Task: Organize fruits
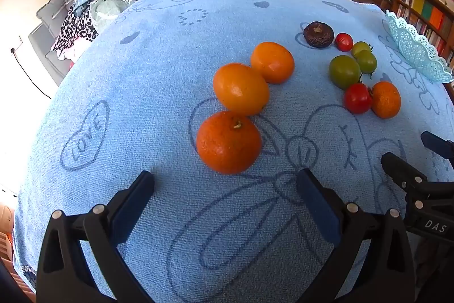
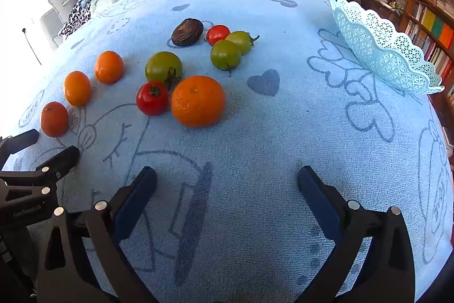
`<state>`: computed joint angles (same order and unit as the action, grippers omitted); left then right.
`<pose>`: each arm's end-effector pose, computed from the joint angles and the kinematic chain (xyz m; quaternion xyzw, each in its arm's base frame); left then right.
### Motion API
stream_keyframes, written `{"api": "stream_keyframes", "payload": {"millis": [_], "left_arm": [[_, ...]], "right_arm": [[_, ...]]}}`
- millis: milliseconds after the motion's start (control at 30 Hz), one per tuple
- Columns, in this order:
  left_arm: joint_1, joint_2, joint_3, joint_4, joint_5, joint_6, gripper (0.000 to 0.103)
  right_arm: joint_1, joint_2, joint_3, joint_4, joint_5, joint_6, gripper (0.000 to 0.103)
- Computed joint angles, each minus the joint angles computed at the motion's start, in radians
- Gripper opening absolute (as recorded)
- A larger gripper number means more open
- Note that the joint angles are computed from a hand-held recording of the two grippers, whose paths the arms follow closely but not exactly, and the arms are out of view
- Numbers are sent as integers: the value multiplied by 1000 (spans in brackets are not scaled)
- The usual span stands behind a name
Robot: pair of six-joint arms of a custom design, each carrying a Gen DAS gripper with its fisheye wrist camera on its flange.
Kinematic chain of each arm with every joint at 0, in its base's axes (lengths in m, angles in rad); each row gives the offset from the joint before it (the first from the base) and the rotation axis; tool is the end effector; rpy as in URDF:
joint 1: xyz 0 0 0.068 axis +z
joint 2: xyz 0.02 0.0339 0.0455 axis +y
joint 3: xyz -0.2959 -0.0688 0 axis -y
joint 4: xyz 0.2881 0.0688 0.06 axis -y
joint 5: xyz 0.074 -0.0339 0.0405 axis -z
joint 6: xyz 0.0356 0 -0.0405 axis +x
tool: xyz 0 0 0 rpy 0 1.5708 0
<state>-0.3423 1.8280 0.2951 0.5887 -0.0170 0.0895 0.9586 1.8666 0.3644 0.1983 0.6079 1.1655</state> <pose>0.2172 -0.0768 0.0253 0.2012 0.9298 -0.0308 0.3067 0.1391 0.1627 0.0137 0.1373 0.9365 -0.0336 0.3209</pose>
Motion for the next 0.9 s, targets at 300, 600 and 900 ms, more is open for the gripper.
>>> {"api": "stream_keyframes", "payload": {"millis": [300, 600, 900], "left_arm": [[9, 4, 2, 4, -1, 11, 98], [8, 6, 0, 9, -3, 12, 98], [4, 6, 1, 8, -5, 10, 98]], "right_arm": [[-2, 1, -2, 6, -1, -3, 101], [-7, 3, -4, 14, -2, -8, 101], [-8, 2, -13, 36, -4, -10, 101]]}}
